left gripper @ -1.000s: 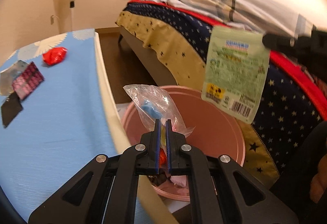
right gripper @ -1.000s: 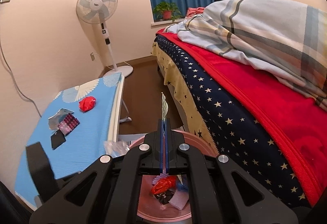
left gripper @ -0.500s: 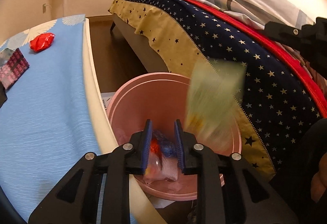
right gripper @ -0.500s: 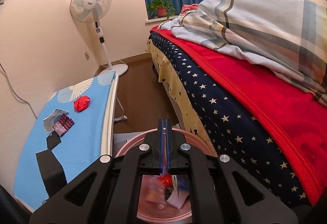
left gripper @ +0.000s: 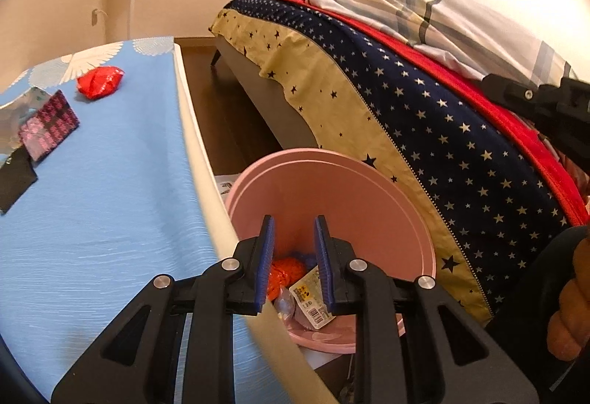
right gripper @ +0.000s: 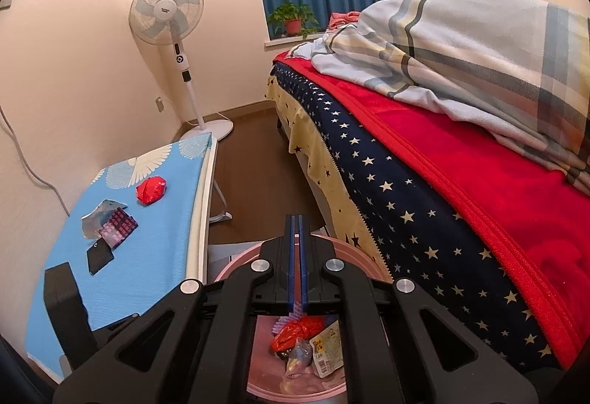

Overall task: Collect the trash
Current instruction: 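Open both tools to drop the clear bag and green packet into the bin, then move the left tool to the black plastic bag while the right tool reaches the white printed bag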

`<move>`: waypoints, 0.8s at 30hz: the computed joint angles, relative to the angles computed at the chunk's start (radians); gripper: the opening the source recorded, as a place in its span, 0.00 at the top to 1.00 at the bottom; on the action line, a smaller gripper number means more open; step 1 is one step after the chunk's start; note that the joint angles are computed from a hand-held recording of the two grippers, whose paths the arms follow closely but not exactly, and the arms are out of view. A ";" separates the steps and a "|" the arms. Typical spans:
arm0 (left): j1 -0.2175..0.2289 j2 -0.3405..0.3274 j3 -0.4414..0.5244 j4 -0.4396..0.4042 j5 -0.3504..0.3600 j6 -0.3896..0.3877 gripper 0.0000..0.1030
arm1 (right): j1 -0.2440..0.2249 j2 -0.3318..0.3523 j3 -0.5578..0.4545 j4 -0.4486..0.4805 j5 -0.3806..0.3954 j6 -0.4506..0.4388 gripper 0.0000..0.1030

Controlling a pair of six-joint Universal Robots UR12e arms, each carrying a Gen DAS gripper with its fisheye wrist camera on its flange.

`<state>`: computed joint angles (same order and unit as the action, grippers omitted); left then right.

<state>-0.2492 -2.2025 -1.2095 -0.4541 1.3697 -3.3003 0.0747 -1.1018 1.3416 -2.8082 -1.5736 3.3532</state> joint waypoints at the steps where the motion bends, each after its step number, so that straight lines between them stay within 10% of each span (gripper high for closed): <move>1: 0.002 0.005 -0.006 0.008 0.003 -0.002 0.78 | 0.001 0.000 0.001 -0.005 0.002 -0.002 0.97; 24: 0.055 0.093 -0.128 0.162 0.186 -0.135 0.78 | 0.038 0.034 -0.025 -0.070 0.127 -0.031 0.97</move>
<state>-0.1940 -2.1097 -1.3377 -0.2921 1.5555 -3.4351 0.1127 -1.0674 1.3162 -2.8782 -1.4464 3.3220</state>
